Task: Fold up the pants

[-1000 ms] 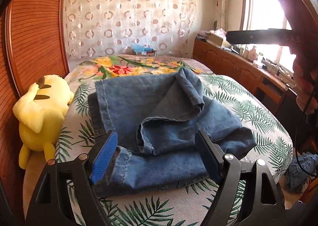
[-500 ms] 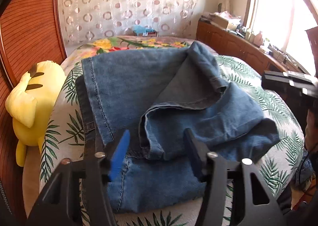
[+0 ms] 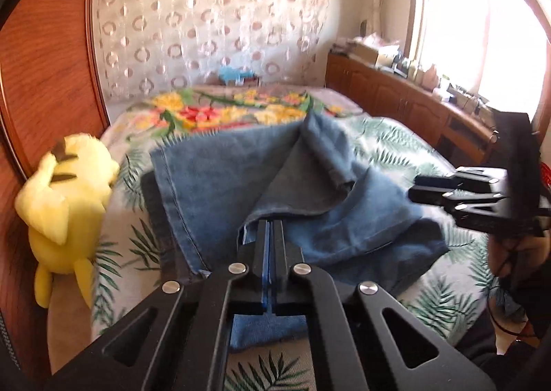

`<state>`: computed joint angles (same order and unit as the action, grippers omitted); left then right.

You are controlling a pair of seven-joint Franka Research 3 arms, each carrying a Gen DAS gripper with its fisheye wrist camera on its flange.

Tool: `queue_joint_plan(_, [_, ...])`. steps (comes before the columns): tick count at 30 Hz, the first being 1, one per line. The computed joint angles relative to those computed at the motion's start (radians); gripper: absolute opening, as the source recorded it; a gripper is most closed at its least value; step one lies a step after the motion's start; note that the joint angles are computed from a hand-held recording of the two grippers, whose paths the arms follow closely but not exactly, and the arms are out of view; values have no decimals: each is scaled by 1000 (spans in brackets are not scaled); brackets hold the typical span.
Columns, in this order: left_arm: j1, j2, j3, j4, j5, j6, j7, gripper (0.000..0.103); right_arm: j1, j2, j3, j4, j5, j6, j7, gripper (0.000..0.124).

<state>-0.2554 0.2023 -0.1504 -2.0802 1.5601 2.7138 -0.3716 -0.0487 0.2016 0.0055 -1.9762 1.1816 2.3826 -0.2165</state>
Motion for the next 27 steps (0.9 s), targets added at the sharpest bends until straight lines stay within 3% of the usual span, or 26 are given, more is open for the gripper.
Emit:
queue_joint_plan(4, [0,-53,-10,-39,8,-22,-8,1,-9,9,-3,-4,16,-15,-30,32])
queue_joint_plan(8, [21,-31,-4,-31,-20,-4,7,4,-12,22,3,-2,18,-16,-48,32])
queue_joint_plan(9, [27,-23,0,-28,-23,12,6,9,-11,31,4,5,18,-14,-48,32])
queue_joint_plan(11, [34,-3,6,-16,-42,26,22,38,-11,35,6,4,13,-12,-46,32])
queue_joint_plan(13, [36,29,14,5,-61,34,44,50,-10,47,9,14,8,-8,-41,32])
queue_joint_plan(19, [39,135,48,80,-198,83,183,49,-17,61,14,20,6,-9,-25,32])
queue_joint_plan(24, [22,202,81,127,-328,118,311,37,-22,72,17,28,1,-7,-14,32])
queue_joint_plan(27, [-14,192,109,121,-325,101,307,21,-27,77,19,33,1,-12,-11,32])
